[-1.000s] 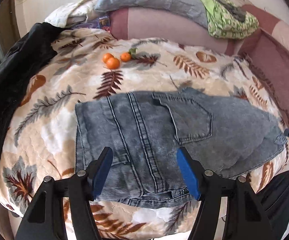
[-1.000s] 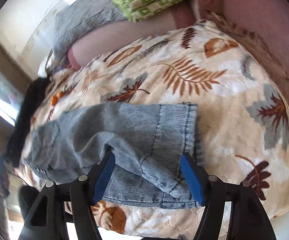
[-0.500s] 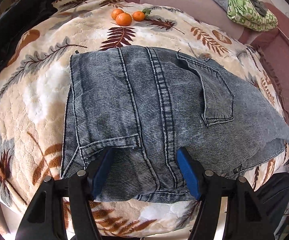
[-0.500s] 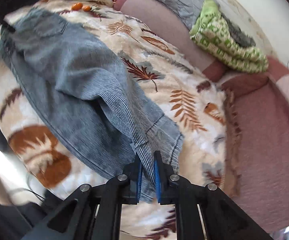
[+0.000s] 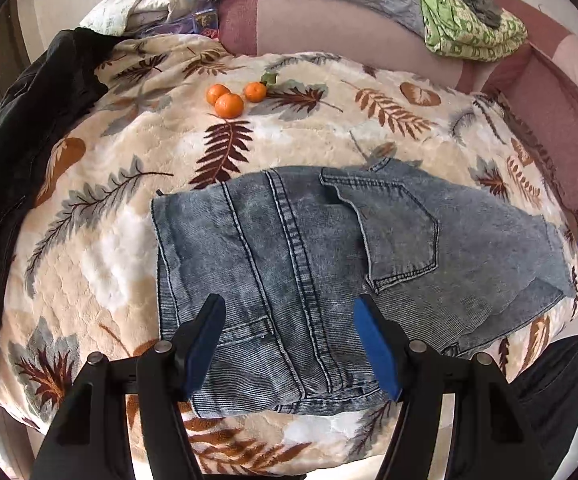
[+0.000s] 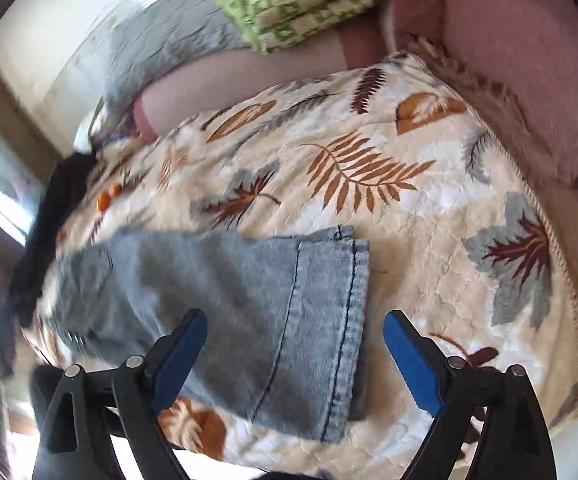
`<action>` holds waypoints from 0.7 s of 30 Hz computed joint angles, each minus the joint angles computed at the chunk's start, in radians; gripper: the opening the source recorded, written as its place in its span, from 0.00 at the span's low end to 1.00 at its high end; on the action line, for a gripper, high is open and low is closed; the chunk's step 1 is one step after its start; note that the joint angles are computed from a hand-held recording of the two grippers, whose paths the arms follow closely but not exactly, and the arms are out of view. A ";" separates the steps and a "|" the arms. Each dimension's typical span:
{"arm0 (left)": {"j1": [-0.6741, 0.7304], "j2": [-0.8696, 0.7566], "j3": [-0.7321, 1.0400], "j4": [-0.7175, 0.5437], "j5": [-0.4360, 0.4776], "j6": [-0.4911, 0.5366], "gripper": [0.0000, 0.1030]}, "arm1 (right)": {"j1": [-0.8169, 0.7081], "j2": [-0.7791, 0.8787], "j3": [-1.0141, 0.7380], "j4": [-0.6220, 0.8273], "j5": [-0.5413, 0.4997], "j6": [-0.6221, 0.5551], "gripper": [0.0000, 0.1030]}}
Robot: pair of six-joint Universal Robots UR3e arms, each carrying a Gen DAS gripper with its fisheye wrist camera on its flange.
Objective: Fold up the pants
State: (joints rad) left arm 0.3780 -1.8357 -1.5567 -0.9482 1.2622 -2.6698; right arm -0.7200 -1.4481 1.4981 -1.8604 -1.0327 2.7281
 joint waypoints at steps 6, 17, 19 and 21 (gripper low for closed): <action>-0.013 -0.105 -0.053 0.104 0.041 -0.033 0.69 | 0.141 0.313 -0.230 -0.047 -0.167 0.142 0.24; 0.014 -0.077 -0.127 0.175 -0.003 0.020 0.70 | 0.143 0.173 -0.032 -0.319 -0.288 0.259 0.46; 0.026 -0.074 -0.131 0.169 -0.023 0.021 0.71 | 0.022 -0.023 0.130 -0.274 -0.095 0.301 0.54; 0.029 -0.079 -0.126 0.166 -0.031 0.016 0.71 | -0.088 -0.192 0.261 -0.129 0.121 0.274 0.63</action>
State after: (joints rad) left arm 0.4065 -1.9148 -1.6824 -0.7824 1.2308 -2.6541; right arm -0.8082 -1.6401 1.7587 -1.9890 -0.9122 3.0022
